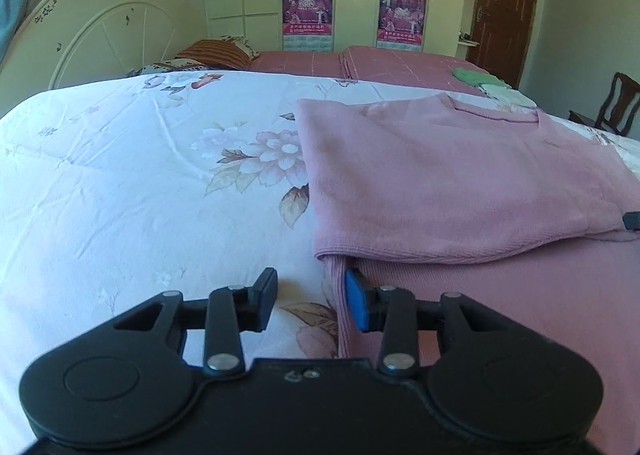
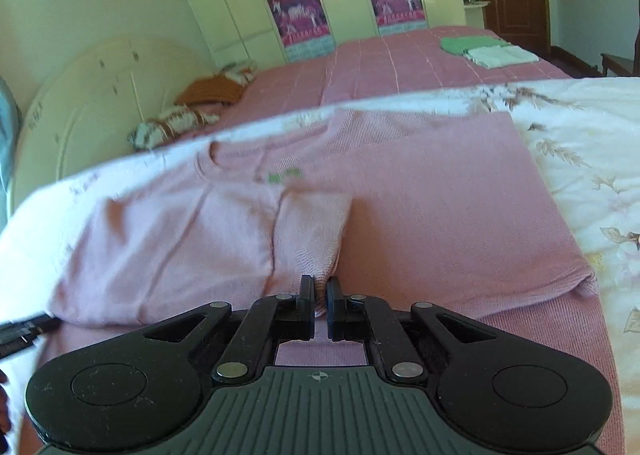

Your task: Fold small clothes

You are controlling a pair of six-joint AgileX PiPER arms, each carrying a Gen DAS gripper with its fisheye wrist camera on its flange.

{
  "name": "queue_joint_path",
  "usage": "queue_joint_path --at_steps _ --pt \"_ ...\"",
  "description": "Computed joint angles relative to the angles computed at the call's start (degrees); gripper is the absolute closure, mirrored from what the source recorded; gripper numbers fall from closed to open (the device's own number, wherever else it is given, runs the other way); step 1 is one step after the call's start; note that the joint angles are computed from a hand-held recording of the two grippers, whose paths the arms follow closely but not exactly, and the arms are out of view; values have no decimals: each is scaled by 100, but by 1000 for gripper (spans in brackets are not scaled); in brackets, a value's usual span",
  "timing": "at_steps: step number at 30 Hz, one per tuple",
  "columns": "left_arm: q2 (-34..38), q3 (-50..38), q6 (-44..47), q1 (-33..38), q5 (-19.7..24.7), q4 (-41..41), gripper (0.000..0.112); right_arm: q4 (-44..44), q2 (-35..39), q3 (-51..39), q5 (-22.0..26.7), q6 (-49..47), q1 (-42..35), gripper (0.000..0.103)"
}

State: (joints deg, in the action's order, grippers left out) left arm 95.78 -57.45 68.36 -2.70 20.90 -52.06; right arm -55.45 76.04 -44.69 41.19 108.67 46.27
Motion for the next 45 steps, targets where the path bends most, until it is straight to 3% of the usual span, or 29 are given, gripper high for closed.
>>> queue_joint_path --at_steps 2,5,6,9,11,13,15,17,18,19,20,23,28,31,33,35,38,40,42,45 --pt "-304 82 588 287 350 -422 73 149 -48 47 -110 -251 -58 99" --pt "-351 -100 1363 506 888 -1346 69 -523 -542 264 309 445 126 96" --pt "-202 -332 1226 392 964 -1310 68 -600 -670 331 103 469 -108 91" --pt "447 -1069 616 -62 1032 -1109 68 51 -469 223 -1204 -336 -1394 91" --pt "831 -1441 214 -372 831 -868 68 701 -103 44 -1750 -995 -1983 89" --pt "1149 -1732 -188 -541 786 -618 68 762 125 24 -2159 -986 -2280 53" --pt "1362 -1871 -516 -659 724 -361 68 182 196 166 -2658 -482 -2441 52" --pt "1490 -1832 -566 -723 582 -295 68 -198 300 102 -2596 -346 -2349 62" --pt "1480 -1724 -247 -718 502 -550 68 -105 401 -12 -2417 -621 -2236 84" --pt "1464 -1653 -14 -705 465 -729 68 -69 495 -97 -2242 -825 -2125 97" --pt "1440 -1620 59 -694 444 -785 68 -263 501 -91 -2195 -799 -2040 98" --pt "1474 -1649 321 -605 539 -839 68 -1353 128 154 -1459 200 -1553 99" --pt "1491 -1845 606 -534 692 -1039 64 -686 398 32 -1144 -588 -1521 98" --pt "1780 -2479 330 -625 676 -807 60 -1560 287 40 -374 333 -1110 88" --pt "2219 -3227 -611 -752 782 79 57 -1822 264 80 -804 587 -1287 88" --pt "2696 -3888 -1644 -872 860 1150 54 -1654 478 -50 -1277 120 -1457 88" --pt "2735 -3925 -2019 -850 784 1559 53 -1287 954 -268 -1251 -452 -1529 89" --pt "2275 -3263 -1590 -862 362 1123 56 -946 959 -419 -985 -641 -1465 88" --pt "1751 -2624 -596 -809 563 -11 53 -1221 792 -436 -379 -376 -1002 88" --pt "1270 -1771 619 -1209 412 -1175 50 -1613 718 -442 -459 -30 -533 88"
